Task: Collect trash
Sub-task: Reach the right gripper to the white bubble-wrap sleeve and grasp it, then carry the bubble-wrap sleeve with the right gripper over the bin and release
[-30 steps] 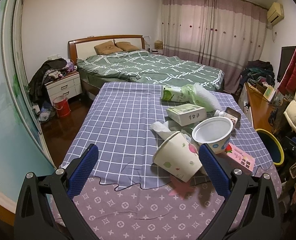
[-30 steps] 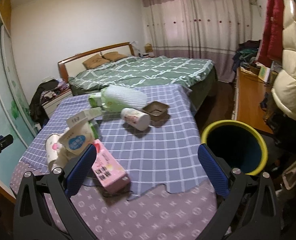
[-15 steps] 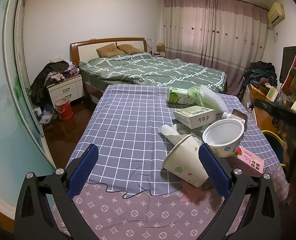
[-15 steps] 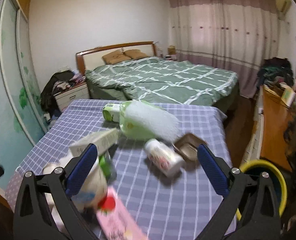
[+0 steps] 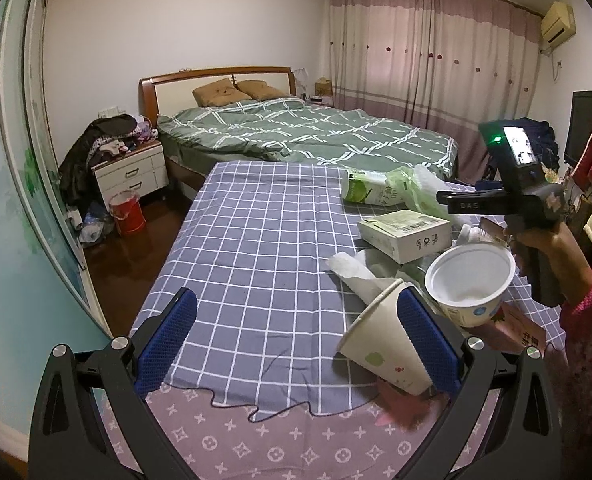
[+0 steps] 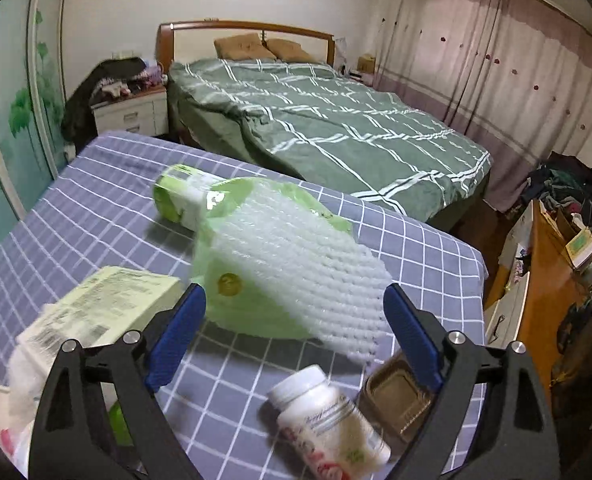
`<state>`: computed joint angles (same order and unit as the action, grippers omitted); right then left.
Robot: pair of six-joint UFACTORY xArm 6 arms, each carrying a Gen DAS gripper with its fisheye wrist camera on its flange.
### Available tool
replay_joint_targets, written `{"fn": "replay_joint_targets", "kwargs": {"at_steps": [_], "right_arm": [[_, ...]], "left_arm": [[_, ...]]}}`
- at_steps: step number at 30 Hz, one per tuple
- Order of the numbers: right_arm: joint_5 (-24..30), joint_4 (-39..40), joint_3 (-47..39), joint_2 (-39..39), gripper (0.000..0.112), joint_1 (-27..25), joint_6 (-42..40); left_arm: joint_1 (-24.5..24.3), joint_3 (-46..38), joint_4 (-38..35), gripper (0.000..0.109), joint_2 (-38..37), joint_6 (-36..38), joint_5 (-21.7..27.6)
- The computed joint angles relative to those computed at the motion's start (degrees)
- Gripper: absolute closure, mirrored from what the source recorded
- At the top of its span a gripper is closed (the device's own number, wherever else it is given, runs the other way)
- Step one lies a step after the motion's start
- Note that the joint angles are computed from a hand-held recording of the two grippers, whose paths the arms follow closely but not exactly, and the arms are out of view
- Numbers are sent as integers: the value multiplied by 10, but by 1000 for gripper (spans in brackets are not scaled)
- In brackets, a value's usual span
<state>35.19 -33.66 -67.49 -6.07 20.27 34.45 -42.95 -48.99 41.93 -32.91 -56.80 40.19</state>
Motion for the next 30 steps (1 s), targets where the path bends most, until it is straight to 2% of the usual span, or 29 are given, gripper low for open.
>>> {"fn": "replay_joint_targets", "kwargs": {"at_steps": [5, 7, 12, 17, 19, 24, 30], "right_arm": [[8, -2, -35, 43, 27, -6, -19], [13, 2, -49, 60, 34, -6, -30], [6, 52, -52, 70, 69, -13, -70], [-43, 77, -3, 24, 84, -28, -72], [-65, 77, 20, -3, 95, -34, -61], [-122, 144, 87, -91, 97, -55, -82], [-150, 206, 183, -221, 97, -73, -100]], "left_arm": [[6, -9, -10, 10, 18, 10, -20], [5, -13, -10, 10, 26, 13, -27], [6, -18, -14, 10, 36, 20, -35], [7, -19, -19, 10, 41, 24, -40], [7, -17, -21, 10, 40, 25, -43], [4, -18, -23, 10, 43, 29, -53], [-9, -22, -29, 10, 48, 37, -64]]}}
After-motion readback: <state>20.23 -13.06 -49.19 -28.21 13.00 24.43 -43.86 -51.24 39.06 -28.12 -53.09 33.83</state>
